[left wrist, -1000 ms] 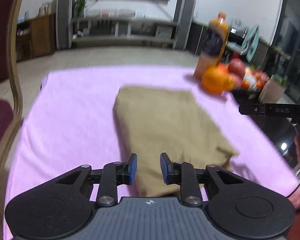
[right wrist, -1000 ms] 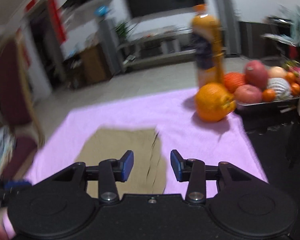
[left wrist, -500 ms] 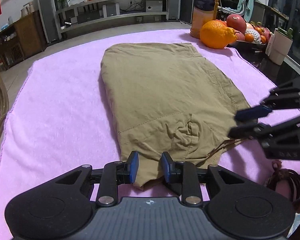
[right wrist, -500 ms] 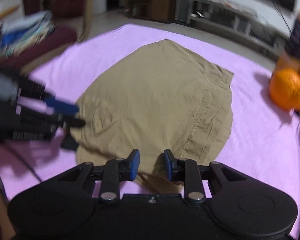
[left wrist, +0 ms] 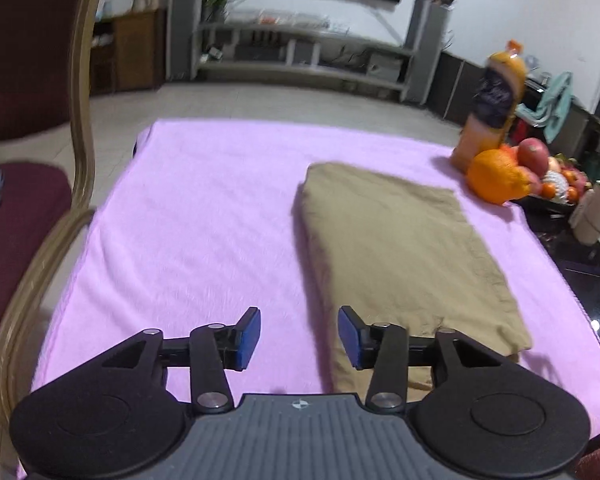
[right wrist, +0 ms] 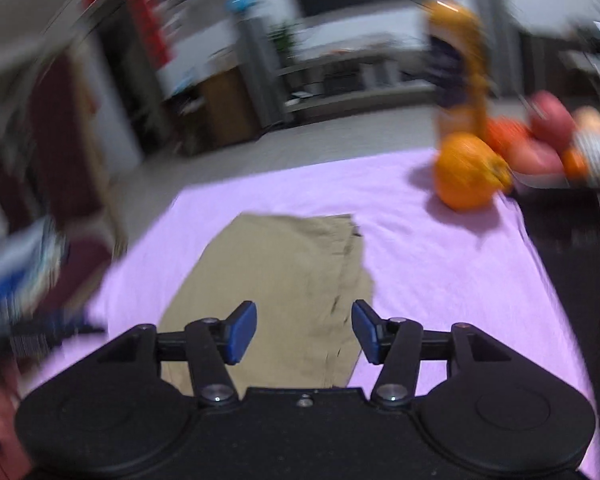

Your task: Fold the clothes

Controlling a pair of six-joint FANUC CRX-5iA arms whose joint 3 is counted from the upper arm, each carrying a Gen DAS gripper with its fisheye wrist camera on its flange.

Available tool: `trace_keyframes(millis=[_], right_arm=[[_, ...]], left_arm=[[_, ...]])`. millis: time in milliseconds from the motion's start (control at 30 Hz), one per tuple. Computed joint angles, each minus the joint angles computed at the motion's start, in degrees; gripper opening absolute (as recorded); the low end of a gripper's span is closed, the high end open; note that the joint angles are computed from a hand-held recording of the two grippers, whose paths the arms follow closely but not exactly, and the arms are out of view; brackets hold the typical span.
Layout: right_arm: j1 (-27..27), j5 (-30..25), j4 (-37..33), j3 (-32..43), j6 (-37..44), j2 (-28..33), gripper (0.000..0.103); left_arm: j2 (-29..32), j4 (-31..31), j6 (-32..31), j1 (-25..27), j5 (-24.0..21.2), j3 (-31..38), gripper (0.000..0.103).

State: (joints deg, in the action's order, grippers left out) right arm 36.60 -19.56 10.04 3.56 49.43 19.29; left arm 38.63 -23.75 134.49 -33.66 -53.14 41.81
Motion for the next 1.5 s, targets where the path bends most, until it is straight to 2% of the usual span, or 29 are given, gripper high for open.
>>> trace_keyframes(millis=[133, 200, 300, 433, 500, 600, 667, 800, 1033, 1100, 1167, 1200, 1267, 1300, 1367, 1400, 1467, 1500], right_arm=[[-1.74, -3.08, -8.74, 4.0, -2.32, 2.13, 0.062], [-2.42, -5.05, -11.91, 6.12, -1.56, 3.44, 0.067], [-3.57, -7.77, -15.97, 8.86, -0.86, 5.17, 0.067], [-6.92, -12.22, -28.34, 14.54, 4.25, 8.26, 0.066], [-8.52, -14.98, -32.55, 17.65, 5.7, 10.38, 0.062], [-10.38, -18.2, -37.58, 21.14, 7.84, 12.85, 0.051], [-11.16, -19.97, -39.89, 23.05, 9.99, 14.14, 0.049], [-12.53, -23.24, -44.42, 26.61, 14.61, 16.47, 0.049], [-15.96, -27.76, -57.64, 32.4, 24.98, 20.6, 0.051], [-16.93, -27.53, -62.43, 33.0, 28.22, 21.48, 0.057], [-17.29, -26.23, -65.31, 32.81, 30.23, 21.74, 0.057], [-17.13, -25.6, -65.5, 32.78, 30.56, 21.77, 0.057], [-15.8, -24.2, -62.3, 32.69, 29.03, 21.54, 0.055], [-14.66, -23.13, -58.97, 32.38, 26.57, 21.24, 0.043], [-11.93, -21.56, -50.2, 31.88, 19.97, 20.76, 0.02], [-10.6, -21.12, -45.74, 31.68, 16.66, 20.64, 0.015], [-8.12, -19.74, -37.92, 30.48, 11.99, 19.46, 0.012], [-7.01, -18.97, -34.43, 29.61, 10.23, 18.59, 0.011]], left_arm=[[1.9, 3.52, -1.11, 1.15, -1.04, 2.03, 0.054], [2.48, 5.49, -1.47, 1.9, -0.58, 2.4, 0.062], [3.72, 9.92, -2.6, 3.66, 0.47, 3.23, 0.063], [5.91, 15.36, -4.16, 5.82, 1.17, 4.79, 0.064], [6.98, 18.48, -5.52, 6.82, 2.05, 5.08, 0.064], [8.41, 23.72, -8.24, 8.17, 4.59, 4.63, 0.063], [8.75, 27.8, -9.91, 9.13, 7.36, 2.9, 0.062], [8.77, 35.45, -12.77, 10.59, 12.8, -1.54, 0.06], [8.74, 49.98, -23.88, 11.77, 20.04, -8.41, 0.062], [8.81, 53.51, -27.31, 11.76, 21.8, -9.83, 0.063], [9.01, 57.75, -31.3, 11.7, 23.57, -11.28, 0.065], [9.11, 59.89, -33.33, 11.64, 24.4, -11.97, 0.065], [9.4, 57.56, -32.08, 11.35, 24.01, -10.59, 0.063], [9.56, 56.2, -31.29, 11.19, 23.73, -9.79, 0.06], [9.9, 53.54, -29.78, 10.86, 23.11, -8.16, 0.045], [10.08, 52.24, -29.05, 10.69, 22.79, -7.34, 0.039], [10.33, 44.85, -25.17, 9.93, 20.47, -3.48, 0.032], [10.07, 43.29, -24.37, 9.59, 20.02, -2.78, 0.029]])
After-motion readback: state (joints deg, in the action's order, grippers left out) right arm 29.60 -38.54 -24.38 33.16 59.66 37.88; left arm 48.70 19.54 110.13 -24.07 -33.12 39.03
